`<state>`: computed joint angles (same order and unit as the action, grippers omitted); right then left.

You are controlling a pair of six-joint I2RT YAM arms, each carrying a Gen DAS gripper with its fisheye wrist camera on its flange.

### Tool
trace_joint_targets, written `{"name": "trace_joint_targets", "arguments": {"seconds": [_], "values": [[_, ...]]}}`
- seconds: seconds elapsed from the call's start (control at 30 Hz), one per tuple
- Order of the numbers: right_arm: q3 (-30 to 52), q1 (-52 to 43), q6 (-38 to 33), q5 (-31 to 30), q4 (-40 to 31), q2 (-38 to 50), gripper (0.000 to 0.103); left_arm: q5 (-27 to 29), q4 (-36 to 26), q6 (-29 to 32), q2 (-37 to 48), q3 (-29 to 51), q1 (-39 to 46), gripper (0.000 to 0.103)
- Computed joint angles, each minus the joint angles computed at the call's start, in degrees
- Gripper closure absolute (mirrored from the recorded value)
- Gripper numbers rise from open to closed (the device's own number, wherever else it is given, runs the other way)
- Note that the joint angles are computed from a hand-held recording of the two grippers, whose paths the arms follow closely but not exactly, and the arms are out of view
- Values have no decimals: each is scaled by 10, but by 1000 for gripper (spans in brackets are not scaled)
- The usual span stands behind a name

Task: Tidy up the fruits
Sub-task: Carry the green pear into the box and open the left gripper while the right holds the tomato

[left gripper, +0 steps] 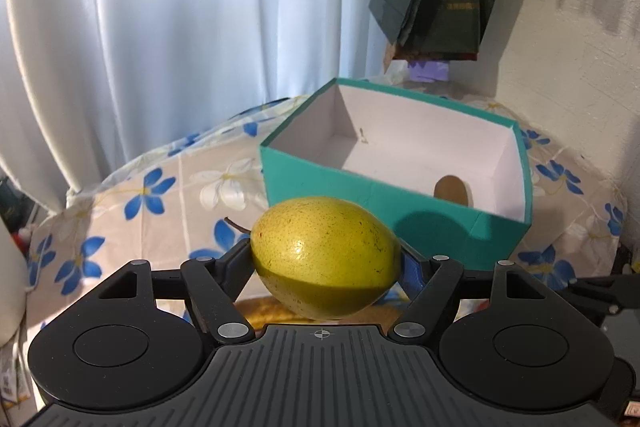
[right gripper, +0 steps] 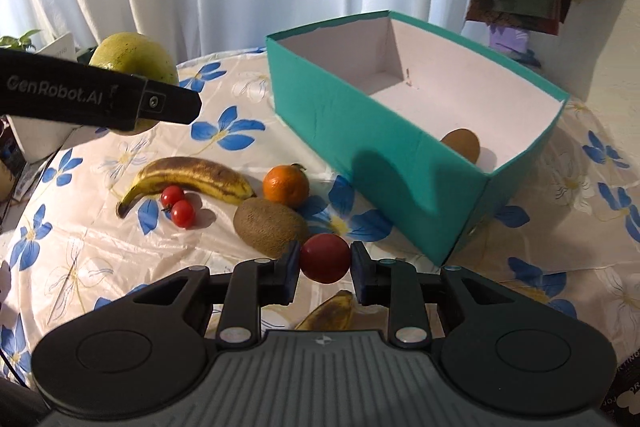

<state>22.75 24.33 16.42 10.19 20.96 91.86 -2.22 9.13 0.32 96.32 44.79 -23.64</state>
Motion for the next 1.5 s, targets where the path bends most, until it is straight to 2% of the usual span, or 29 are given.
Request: {"name": "trace_joint_targets", "arguments": {"seconds": [0.13,0.2,0.57,1.0,1.3,1.5], "values": [[-27,-24,9,9,3,-38,77,-33,9,1,53,66,-36,25],[-42,-38,14,13,9,-56,77,-45,-6,-12,88,111,-53,25],[-86,-109,27,25,14,-111,77,-64,-13,-3,218,248,-101,25],[-63,-182,-4,21,45,-93,77,-64,-53,-3,328,365,-100,25],[-39,-204,-22,13,69,-67,77,-75,-111,-13,413,460,-91,25],[-33,-210,-28,14,82,-56,77,-88,-99,-11,429,469,-92,25]]}}
